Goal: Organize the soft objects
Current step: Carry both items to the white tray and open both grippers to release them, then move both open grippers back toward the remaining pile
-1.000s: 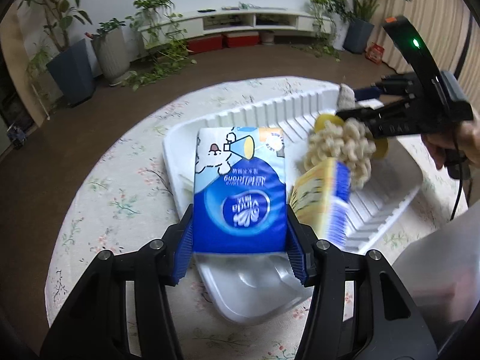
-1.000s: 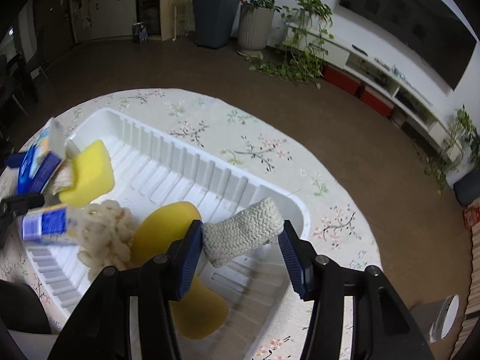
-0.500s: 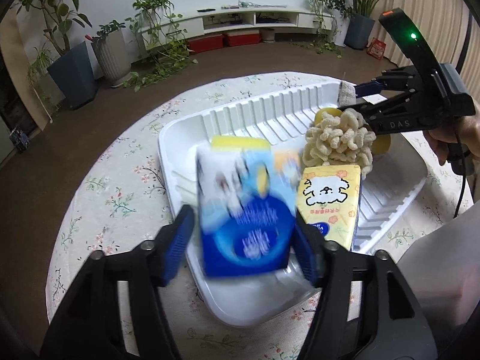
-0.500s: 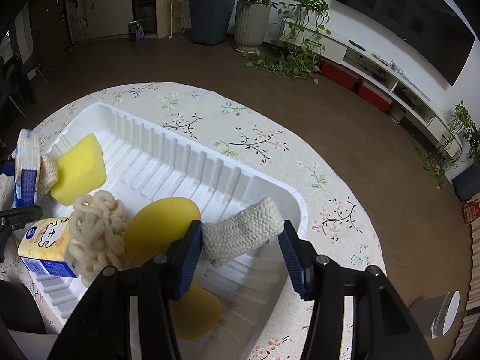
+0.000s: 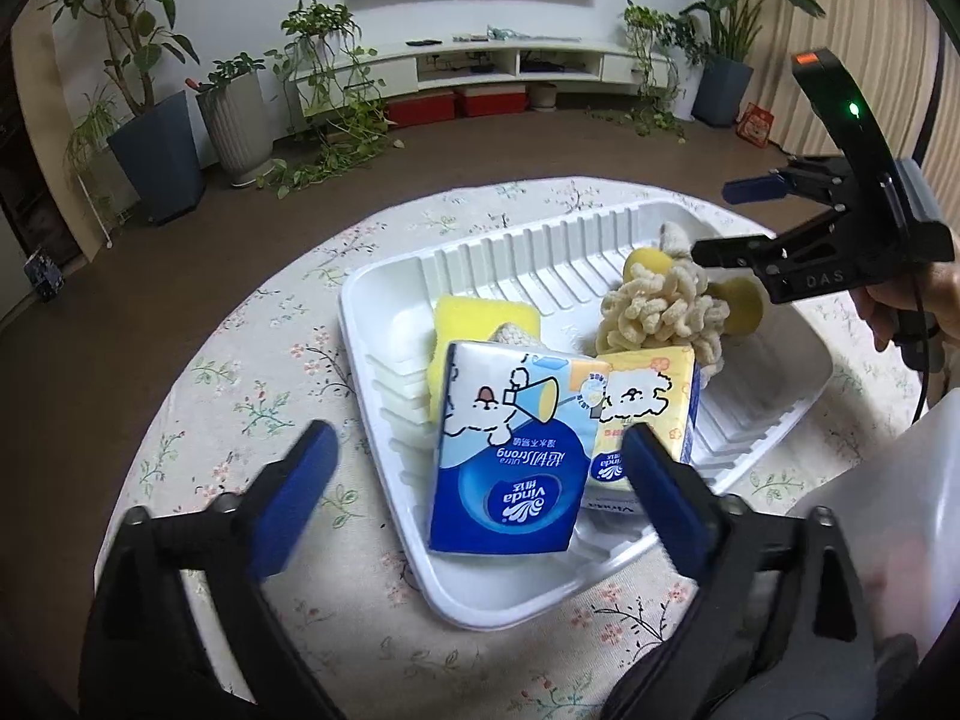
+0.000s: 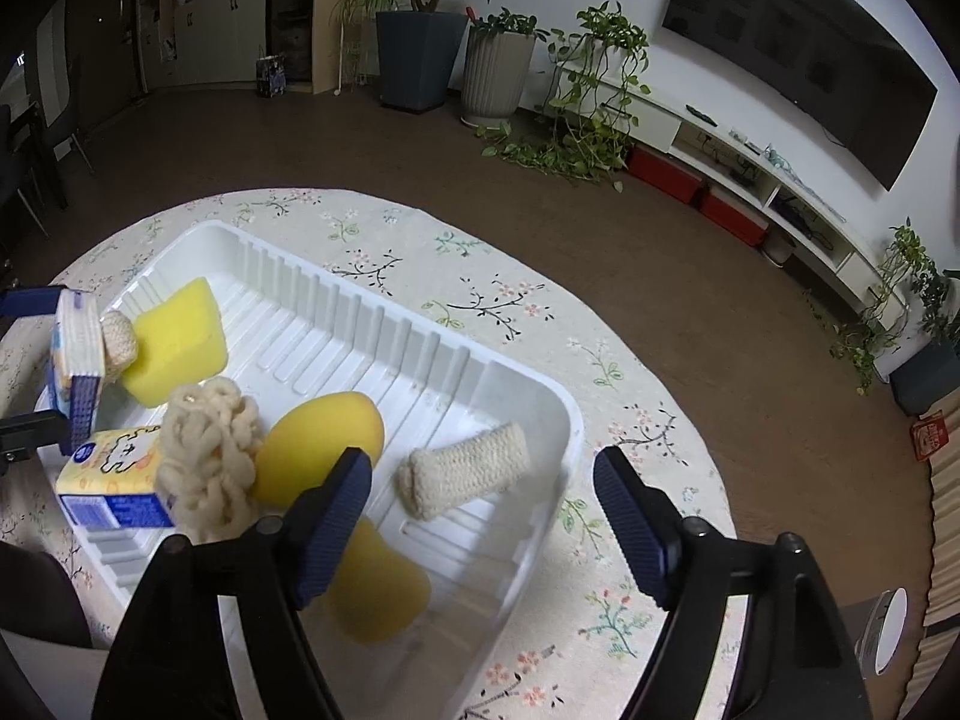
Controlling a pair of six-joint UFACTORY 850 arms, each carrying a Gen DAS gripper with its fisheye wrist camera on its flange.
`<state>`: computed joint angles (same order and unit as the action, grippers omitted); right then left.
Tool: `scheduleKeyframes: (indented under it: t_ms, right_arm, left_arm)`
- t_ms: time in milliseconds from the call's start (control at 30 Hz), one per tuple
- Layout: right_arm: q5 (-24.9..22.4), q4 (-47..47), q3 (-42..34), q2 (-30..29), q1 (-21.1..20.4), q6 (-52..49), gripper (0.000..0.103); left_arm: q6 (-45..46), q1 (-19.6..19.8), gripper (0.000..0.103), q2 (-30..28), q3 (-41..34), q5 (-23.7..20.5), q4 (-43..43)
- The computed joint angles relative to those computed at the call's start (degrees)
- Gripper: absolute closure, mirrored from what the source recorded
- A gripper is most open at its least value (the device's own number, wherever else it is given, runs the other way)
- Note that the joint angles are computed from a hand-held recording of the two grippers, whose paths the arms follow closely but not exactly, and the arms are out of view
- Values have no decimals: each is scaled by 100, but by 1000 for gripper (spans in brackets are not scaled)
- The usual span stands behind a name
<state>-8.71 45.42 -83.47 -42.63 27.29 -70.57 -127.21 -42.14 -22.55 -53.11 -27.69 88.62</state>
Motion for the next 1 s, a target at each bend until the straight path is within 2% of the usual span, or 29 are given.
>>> scheduleKeyframes:
  t_ms: [67, 233, 300, 533, 667, 767, 1000]
  right_arm:
    - [11, 262, 80, 79, -28, -217, 16]
    - [-95, 1726, 316, 339, -245, -1418, 0]
    - [-176, 2400, 478, 494, -374, -1987, 0]
    - [-276, 3802, 1138, 1026, -734, -3217, 0]
    - [-400, 4556, 1590, 1342, -936, -3970, 0]
    - [-489, 5156, 2001, 1618, -1058, -4658, 0]
    - [-764, 5912, 3062, 2330, -1321, -5418, 0]
  left_arm:
    - [-277, -44, 0, 121, 118, -123, 131]
    - [-701, -158, 0, 424, 434, -521, 41]
    - [-839, -211, 0, 535, 556, -646, 11]
    - [-943, -526, 0, 869, 907, -986, -432]
    - [-1002, -831, 0, 1034, 1091, -1204, -755]
    - [-1137, -1113, 0, 1135, 1221, -1384, -1034]
    - [-1393, -1923, 0, 1358, 1439, -1878, -1849]
